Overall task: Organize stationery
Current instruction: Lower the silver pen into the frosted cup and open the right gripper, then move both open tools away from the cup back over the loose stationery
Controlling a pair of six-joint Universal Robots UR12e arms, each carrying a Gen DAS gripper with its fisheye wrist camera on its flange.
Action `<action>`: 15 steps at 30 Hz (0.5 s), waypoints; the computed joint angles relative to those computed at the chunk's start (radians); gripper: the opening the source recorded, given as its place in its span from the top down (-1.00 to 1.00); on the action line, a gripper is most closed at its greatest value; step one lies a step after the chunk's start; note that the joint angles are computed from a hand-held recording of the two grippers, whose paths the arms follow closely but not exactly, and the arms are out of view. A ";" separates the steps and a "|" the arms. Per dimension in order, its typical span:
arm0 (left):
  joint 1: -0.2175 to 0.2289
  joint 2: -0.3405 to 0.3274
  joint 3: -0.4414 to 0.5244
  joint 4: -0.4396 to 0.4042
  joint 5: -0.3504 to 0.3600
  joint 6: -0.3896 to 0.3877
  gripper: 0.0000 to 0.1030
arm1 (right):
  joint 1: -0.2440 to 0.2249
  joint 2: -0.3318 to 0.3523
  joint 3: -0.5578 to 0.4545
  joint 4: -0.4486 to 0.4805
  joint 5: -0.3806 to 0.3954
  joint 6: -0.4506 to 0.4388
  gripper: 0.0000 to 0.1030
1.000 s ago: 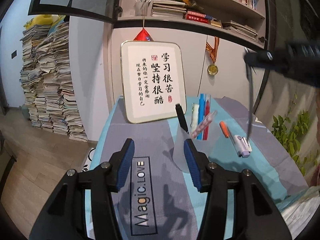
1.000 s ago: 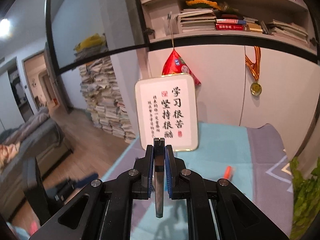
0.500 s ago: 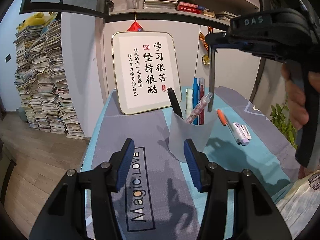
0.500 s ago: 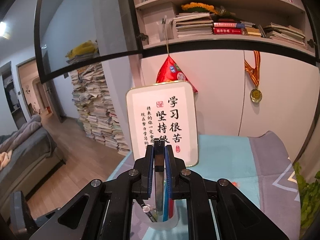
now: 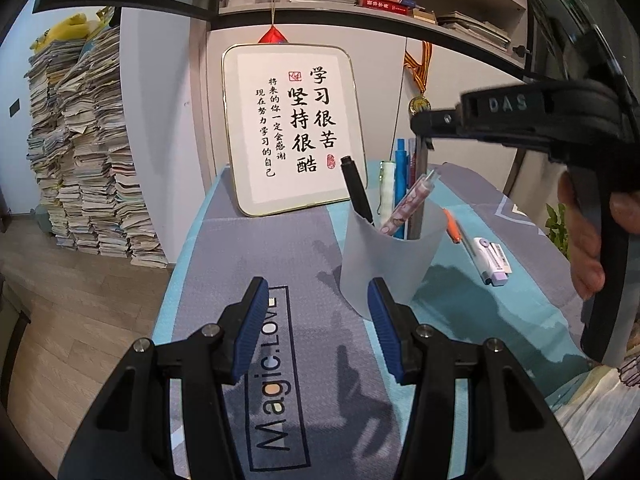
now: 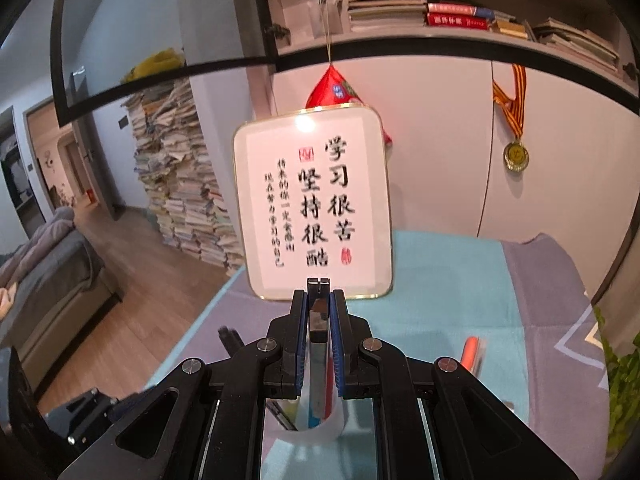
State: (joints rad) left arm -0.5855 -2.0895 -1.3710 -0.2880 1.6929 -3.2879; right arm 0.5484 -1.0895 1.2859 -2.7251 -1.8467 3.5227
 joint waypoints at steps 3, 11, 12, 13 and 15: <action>0.001 -0.001 0.001 -0.005 -0.002 -0.004 0.03 | -0.002 -0.006 0.010 0.019 0.013 0.008 0.78; -0.001 -0.001 0.004 -0.014 -0.005 -0.004 0.03 | -0.005 -0.018 0.028 0.057 0.045 0.010 0.78; -0.002 -0.001 0.003 -0.014 -0.005 -0.004 0.03 | -0.006 -0.020 0.029 0.066 0.055 0.013 0.78; -0.002 0.000 0.003 -0.014 -0.006 -0.003 0.03 | -0.007 -0.021 0.029 0.075 0.060 0.016 0.78; -0.004 0.001 0.002 -0.013 -0.004 0.001 0.03 | -0.009 -0.023 0.031 0.095 0.070 0.022 0.78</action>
